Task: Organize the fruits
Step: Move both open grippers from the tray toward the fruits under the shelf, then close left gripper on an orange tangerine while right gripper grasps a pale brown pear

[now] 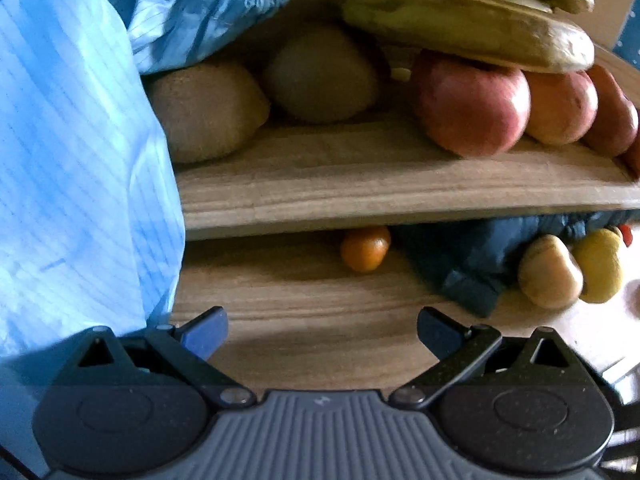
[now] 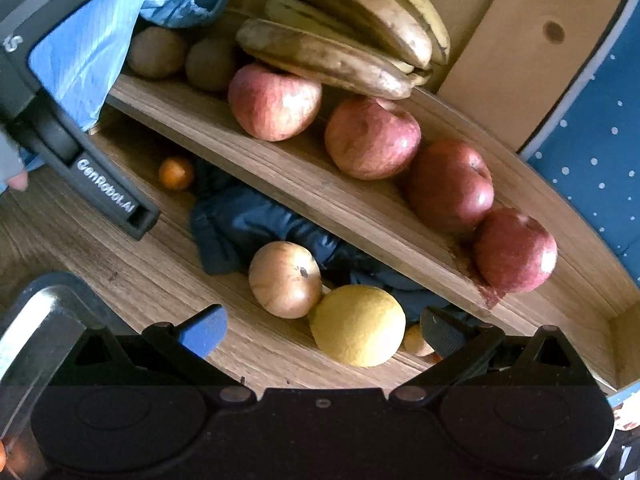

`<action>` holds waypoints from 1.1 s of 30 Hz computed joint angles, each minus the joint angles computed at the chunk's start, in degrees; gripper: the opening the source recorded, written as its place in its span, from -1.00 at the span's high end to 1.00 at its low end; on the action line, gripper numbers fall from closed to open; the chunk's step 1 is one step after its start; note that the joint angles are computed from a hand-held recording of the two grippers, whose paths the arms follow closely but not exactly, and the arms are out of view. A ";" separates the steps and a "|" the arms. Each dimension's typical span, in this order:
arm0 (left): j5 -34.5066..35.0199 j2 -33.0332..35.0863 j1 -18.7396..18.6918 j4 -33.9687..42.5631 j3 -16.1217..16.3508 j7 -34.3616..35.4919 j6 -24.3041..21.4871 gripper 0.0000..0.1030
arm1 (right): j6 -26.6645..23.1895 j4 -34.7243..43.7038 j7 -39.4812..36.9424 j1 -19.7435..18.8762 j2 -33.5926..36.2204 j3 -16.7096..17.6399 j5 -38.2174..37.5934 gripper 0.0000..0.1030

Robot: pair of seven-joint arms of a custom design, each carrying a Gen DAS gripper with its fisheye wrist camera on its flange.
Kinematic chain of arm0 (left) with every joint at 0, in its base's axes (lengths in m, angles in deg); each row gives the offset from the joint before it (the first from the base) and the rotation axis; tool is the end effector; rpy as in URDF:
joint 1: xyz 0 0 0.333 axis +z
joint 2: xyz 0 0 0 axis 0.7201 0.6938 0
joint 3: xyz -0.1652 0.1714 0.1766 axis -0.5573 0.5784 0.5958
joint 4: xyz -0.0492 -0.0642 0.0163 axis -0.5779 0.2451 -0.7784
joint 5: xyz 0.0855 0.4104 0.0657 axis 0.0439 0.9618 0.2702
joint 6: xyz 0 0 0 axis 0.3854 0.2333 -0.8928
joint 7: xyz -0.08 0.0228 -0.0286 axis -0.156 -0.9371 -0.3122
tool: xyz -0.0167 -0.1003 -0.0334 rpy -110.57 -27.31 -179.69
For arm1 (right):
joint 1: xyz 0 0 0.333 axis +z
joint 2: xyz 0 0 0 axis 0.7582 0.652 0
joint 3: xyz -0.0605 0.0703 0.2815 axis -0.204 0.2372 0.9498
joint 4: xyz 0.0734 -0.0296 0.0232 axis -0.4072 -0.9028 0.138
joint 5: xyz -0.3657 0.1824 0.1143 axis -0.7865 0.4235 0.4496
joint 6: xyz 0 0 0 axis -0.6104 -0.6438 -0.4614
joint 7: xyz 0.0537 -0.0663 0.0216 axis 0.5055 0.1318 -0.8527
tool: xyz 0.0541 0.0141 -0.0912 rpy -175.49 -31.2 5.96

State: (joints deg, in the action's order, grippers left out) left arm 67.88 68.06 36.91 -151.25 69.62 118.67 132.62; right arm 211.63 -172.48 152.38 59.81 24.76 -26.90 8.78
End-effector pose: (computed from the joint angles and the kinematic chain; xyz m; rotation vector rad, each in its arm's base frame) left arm 0.6534 -0.1742 0.3944 -2.0065 2.0420 -0.3781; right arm 0.5915 0.1357 0.3554 -2.3510 1.3393 -0.8069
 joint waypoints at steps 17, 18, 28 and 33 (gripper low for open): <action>-0.01 4.43 -0.36 -0.38 1.53 0.61 12.06 -0.76 | 1.71 3.01 -7.17 0.57 4.14 0.51 5.47 -0.73; -0.27 4.43 -0.48 -0.60 1.56 0.60 12.46 -0.74 | 1.81 3.25 -7.30 0.60 4.39 0.53 5.41 -0.72; -1.91 3.95 -1.58 -2.31 1.49 0.18 14.73 -0.30 | 1.03 5.46 -7.90 1.55 6.48 0.23 4.27 -0.40; -3.29 5.22 -1.85 -1.62 0.98 0.95 15.48 -0.15 | 0.28 6.06 -7.63 2.15 7.08 0.06 3.44 -0.28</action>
